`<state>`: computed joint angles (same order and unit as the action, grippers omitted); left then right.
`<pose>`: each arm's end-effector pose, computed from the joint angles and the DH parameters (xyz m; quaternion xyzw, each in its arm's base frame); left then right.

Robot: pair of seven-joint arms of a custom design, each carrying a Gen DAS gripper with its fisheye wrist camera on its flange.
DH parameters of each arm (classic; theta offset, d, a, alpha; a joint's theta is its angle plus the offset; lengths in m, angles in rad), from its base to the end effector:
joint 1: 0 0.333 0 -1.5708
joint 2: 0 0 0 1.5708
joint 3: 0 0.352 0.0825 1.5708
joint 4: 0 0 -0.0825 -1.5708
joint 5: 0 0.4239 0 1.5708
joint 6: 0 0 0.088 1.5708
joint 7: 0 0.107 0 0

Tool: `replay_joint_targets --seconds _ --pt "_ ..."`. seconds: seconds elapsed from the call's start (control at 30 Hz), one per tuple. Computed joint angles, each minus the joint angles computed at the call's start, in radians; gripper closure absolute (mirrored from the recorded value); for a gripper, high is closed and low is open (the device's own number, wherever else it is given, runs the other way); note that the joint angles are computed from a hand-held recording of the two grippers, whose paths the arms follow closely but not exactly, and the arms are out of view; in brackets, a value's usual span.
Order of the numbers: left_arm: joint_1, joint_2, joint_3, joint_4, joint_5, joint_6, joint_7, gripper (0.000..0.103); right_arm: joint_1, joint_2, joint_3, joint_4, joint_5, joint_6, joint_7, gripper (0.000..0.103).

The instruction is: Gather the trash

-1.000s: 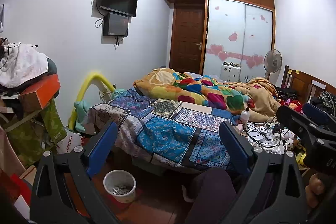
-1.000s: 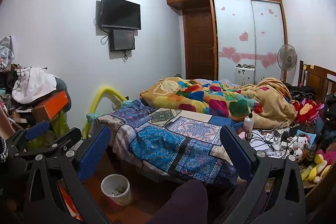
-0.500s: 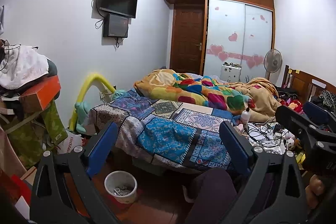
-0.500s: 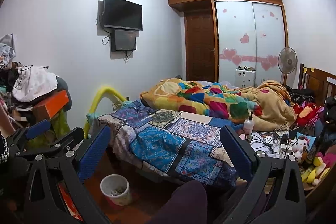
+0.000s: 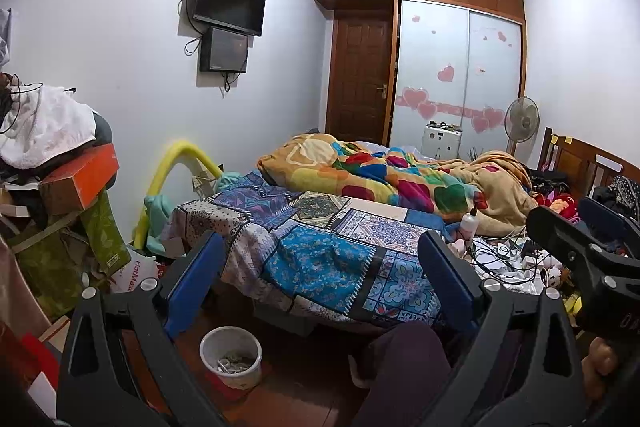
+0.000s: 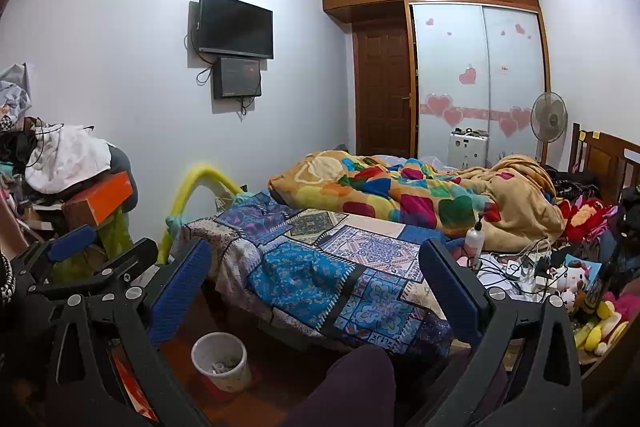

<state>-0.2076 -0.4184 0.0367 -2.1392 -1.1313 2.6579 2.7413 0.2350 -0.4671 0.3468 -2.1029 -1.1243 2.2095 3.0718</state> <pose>0.4976 -0.0561 0.6974 -0.3963 0.7098 -0.5314 0.2381 0.4009 0.2759 0.7047 -0.4319 0.6744 -0.4926 0.3404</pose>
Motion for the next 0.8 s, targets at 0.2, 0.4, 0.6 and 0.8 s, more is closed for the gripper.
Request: replay_joint_targets --seconds 0.2,0.4,0.6,0.8 --pt "-0.003 0.001 0.008 0.003 -0.010 -0.016 0.014 0.005 -0.001 0.001 -0.001 0.005 -0.003 0.000 -0.004 0.000" --pt "0.007 0.006 0.008 0.012 -0.019 -0.034 0.022 0.005 0.000 -0.002 -0.003 0.000 0.000 0.005 -0.004 0.000" --pt "0.012 0.003 0.008 0.010 -0.027 -0.050 0.038 0.005 -0.001 -0.007 -0.006 -0.005 0.009 0.011 -0.002 0.000" --pt "0.018 0.007 0.007 0.009 -0.030 -0.055 0.042 0.005 -0.006 -0.010 -0.006 -0.008 0.015 0.015 -0.003 0.000"
